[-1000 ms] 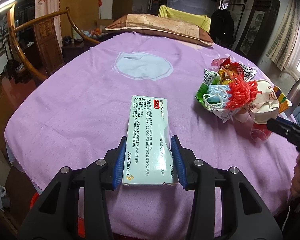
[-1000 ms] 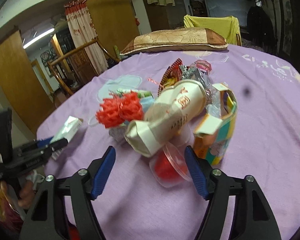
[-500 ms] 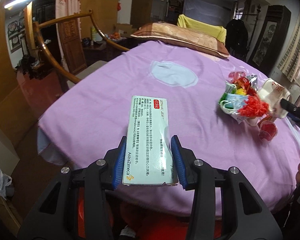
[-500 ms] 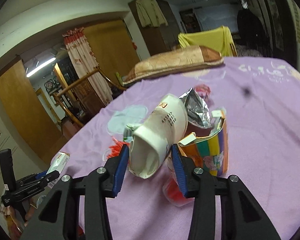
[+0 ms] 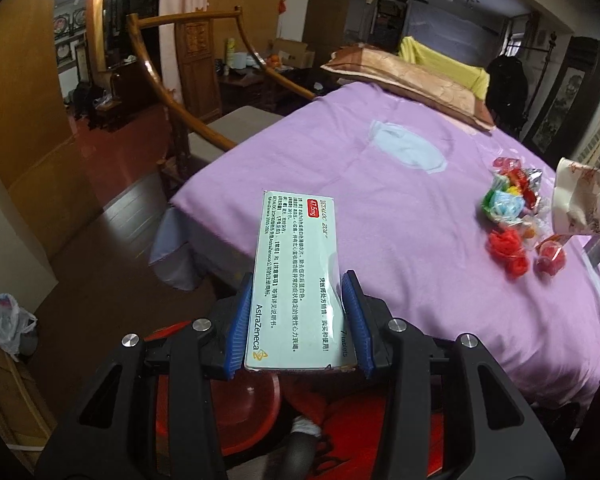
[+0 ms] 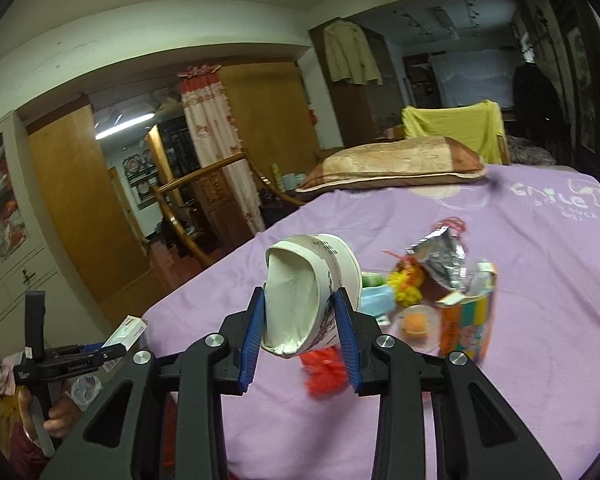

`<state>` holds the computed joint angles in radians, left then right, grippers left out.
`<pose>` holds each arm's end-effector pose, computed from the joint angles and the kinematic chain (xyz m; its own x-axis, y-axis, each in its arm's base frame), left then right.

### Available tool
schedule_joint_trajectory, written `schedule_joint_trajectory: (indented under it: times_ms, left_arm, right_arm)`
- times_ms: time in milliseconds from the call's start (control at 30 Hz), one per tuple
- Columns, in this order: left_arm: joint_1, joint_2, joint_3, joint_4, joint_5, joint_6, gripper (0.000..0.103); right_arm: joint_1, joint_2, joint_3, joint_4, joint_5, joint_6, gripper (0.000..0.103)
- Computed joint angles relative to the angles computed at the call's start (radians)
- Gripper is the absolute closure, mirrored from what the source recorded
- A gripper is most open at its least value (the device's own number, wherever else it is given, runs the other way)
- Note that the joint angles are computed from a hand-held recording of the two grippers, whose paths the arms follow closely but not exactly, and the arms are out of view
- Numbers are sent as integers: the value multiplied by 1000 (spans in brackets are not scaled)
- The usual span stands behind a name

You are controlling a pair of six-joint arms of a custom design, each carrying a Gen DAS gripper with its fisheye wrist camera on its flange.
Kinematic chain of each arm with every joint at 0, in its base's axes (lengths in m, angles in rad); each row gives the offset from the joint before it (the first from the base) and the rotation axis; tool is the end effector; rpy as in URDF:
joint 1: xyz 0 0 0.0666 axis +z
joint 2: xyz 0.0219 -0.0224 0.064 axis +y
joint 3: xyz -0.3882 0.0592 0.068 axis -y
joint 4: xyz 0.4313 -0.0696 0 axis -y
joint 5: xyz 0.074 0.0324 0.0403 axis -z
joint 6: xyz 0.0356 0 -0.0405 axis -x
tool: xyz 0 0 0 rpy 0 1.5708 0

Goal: Collect trash
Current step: 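Drop the box and the white cup into the red basket with both grippers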

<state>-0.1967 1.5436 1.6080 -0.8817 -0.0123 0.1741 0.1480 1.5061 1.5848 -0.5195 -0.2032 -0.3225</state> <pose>0.5733 -0.1142 0.4682 -0.7368 -0.0298 -0.6754 0.0604 0.9921 -0.1097 0.5855 0.0942 0.5097 -0.5032 0.2388 -0.8305 -0.1744 0.9132 0.3683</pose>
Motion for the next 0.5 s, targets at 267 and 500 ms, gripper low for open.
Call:
schedule_joint_trajectory:
  times_ms: [267, 500]
  left_arm:
    - [76, -15, -46, -117, -66, -45, 45]
    - [104, -90, -126, 14, -209, -41, 7]
  right_arm:
    - [102, 78, 111, -99, -78, 59, 68]
    - [220, 201, 276, -252, -184, 132, 68]
